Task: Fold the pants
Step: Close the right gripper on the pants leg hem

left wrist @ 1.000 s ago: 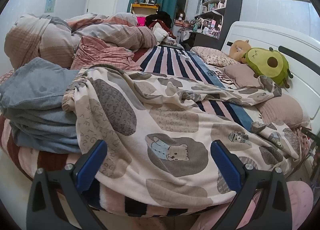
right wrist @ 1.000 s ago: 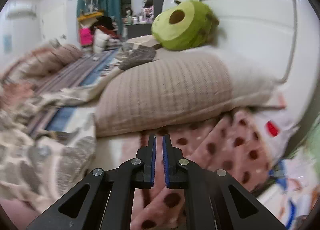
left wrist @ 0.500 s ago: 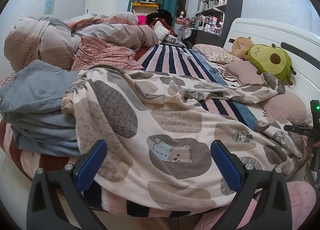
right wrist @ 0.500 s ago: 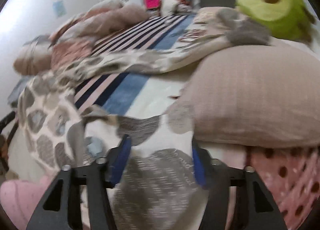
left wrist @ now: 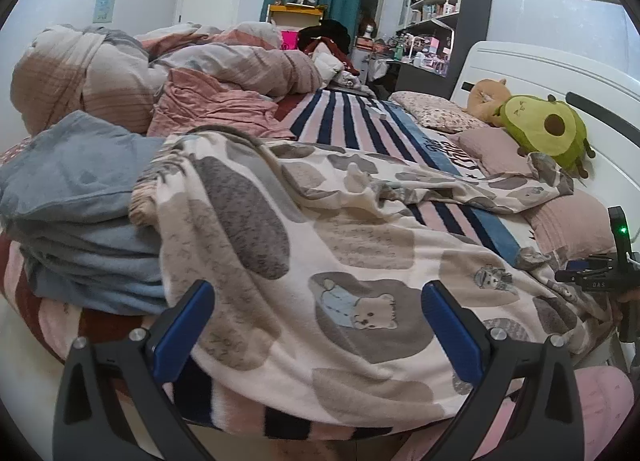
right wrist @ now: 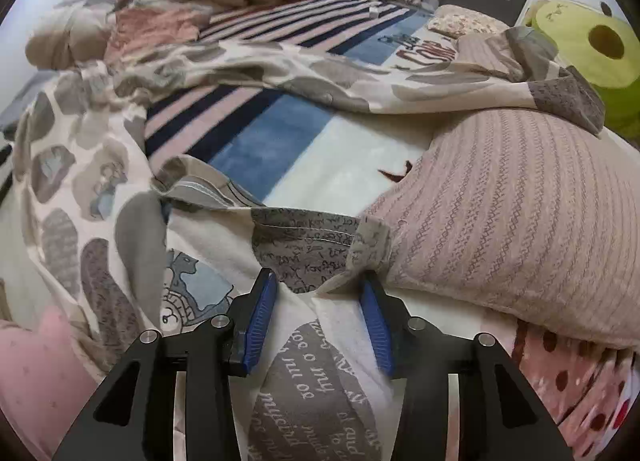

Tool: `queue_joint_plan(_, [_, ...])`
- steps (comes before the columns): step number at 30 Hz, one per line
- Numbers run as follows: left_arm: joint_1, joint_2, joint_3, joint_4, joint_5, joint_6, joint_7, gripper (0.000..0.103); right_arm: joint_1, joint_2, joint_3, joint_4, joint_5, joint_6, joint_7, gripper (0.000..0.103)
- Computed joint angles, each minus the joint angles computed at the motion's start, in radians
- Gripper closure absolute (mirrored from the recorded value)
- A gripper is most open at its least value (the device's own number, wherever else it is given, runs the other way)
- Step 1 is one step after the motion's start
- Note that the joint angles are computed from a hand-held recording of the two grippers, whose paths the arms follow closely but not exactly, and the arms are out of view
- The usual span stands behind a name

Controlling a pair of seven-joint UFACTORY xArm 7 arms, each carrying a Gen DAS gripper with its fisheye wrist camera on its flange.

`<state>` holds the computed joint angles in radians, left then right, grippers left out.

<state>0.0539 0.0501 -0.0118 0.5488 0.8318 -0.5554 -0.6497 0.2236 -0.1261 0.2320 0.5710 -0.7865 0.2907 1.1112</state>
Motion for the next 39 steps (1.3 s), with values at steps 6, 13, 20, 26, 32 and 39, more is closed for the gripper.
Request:
queue_joint_plan(6, [0.012, 0.006, 0.003, 0.004, 0.015, -0.011, -0.015, 0.001, -0.024, -0.076, 0.061, -0.016, -0.108, 0.118, 0.171, 0.103])
queue_joint_plan(13, [0.008, -0.003, 0.004, -0.001, 0.016, -0.018, -0.017, 0.001, -0.043, -0.296, 0.07, -0.144, -0.093, 0.181, 0.289, 0.103])
queue_joint_plan(20, [0.003, -0.01, 0.005, 0.001, 0.033, -0.015, -0.029, 0.001, -0.128, -0.309, 0.004, -0.232, -0.009, -0.155, 0.174, 0.061])
queue_joint_plan(26, [-0.013, -0.027, 0.007, -0.013, -0.008, -0.001, 0.008, 0.001, 0.023, -0.091, -0.122, -0.125, 0.248, -0.177, -0.159, 0.061])
queue_joint_plan(32, [-0.015, -0.017, 0.01, -0.001, -0.012, 0.016, 0.008, 0.001, -0.073, -0.04, 0.014, -0.049, 0.137, -0.082, -0.087, 0.102])
queue_joint_plan(39, [-0.002, -0.01, 0.009, 0.015, 0.019, 0.008, -0.025, 0.001, -0.177, -0.309, 0.164, -0.134, -0.112, 0.101, 0.308, 0.103])
